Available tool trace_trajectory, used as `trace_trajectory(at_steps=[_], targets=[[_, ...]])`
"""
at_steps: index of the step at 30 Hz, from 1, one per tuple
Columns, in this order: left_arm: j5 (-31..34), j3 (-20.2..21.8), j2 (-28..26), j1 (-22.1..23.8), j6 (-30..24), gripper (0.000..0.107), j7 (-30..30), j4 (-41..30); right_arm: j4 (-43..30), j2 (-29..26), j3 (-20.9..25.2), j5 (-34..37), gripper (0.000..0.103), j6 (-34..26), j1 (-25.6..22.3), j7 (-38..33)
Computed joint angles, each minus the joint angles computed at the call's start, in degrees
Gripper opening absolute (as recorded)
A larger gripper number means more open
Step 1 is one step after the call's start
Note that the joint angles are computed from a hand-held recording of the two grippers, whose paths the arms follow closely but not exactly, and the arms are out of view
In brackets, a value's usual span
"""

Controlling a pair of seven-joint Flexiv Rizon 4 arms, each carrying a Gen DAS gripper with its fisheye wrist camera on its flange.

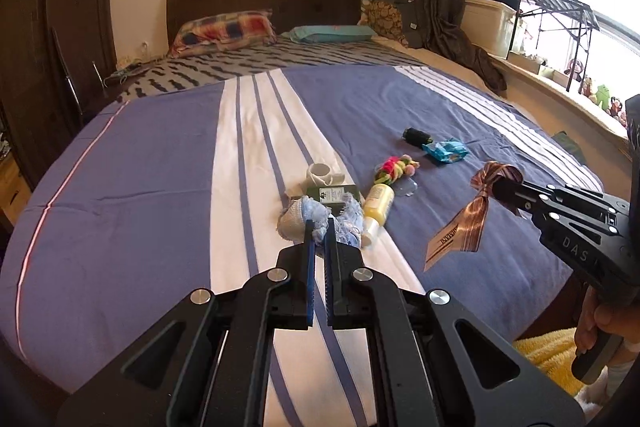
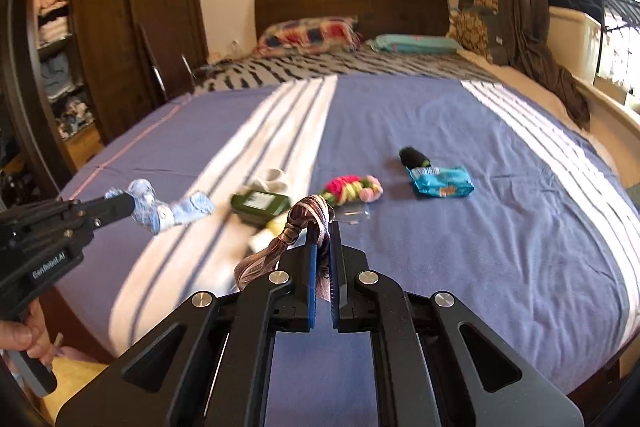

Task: Collect trash
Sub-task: 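Grasp the striped ribbon with the right gripper while the left gripper grasps the blue cloth, then lower the ribbon and cloth below the bed edge and open both grippers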

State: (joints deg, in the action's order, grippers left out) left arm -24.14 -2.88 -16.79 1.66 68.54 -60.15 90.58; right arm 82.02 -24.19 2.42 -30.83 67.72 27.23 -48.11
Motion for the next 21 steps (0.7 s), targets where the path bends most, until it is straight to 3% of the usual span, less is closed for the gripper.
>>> trace_trajectory(at_steps=[11,21], targets=[[-11.7,0.3,13.1,-2.8,4.3,0.002,10.5,15.6,13.1,11.0,1.2,-8.4,0.006,4.6,0.2,6.3],[-15.5,3.7,19.2,-7.0,4.3,0.002,14.3,25.2,21.3,15.9,5.4,-10.6,0.007,4.4,-1.8,10.3]])
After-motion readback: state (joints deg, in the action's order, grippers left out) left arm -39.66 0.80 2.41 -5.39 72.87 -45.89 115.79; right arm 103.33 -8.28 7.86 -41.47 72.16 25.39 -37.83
